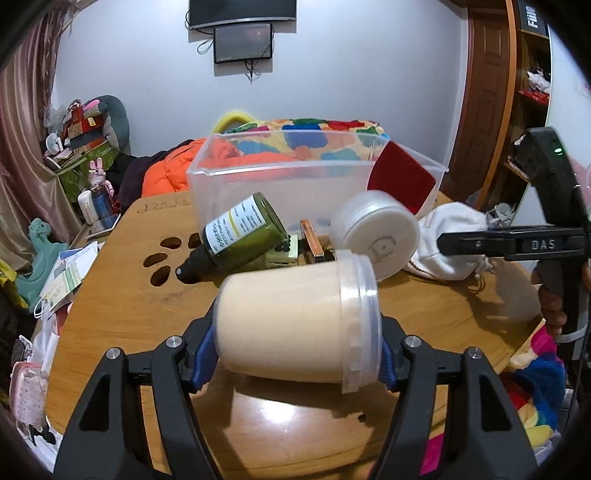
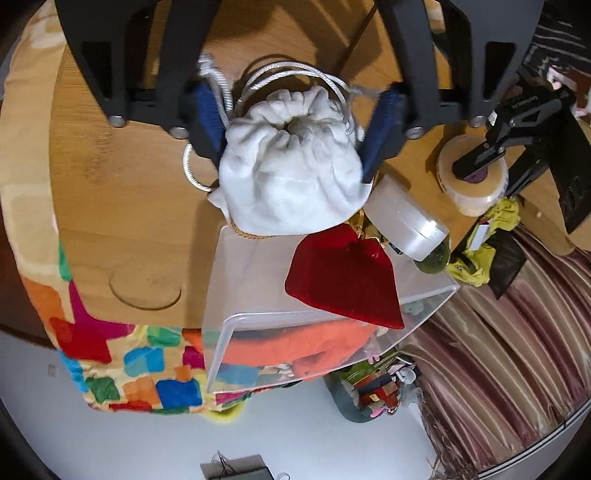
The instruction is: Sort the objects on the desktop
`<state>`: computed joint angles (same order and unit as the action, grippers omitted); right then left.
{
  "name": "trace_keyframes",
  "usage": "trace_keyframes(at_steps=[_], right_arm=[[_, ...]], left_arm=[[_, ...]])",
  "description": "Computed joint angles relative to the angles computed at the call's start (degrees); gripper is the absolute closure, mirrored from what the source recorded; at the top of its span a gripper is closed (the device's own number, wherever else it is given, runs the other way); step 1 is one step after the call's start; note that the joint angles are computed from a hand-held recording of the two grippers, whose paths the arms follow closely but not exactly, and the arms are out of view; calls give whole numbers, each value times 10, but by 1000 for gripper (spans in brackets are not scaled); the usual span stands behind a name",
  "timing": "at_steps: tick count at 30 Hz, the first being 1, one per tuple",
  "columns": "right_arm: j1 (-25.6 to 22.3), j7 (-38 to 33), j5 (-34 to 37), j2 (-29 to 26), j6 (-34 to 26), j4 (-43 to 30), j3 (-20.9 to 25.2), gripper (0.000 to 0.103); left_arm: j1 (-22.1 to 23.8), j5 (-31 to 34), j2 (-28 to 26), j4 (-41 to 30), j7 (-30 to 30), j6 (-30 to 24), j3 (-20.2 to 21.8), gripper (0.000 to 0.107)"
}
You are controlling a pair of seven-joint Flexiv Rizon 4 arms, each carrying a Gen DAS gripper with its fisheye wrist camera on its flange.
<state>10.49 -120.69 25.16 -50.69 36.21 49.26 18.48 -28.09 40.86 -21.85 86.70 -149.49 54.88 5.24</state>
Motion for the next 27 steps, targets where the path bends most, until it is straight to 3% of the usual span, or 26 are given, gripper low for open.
trace_keyframes(at_steps=[3,8,21,27], right_arm=[[1,-17,1,20,47,41,-2,57],[-1,-33,-2,51,109,91,2,64],[-8,-64,-18,132,253,200,16,65],[-17,-67,-19,143,263,211,30,65]], left_arm=[[-3,3,-7,-7,-3,-6,2,39],[-5,8,-7,-8,-11,-7,3,39],[5,-3,7,5,-16,28,1,40],[1,-3,11,10,-19,31,2,41]])
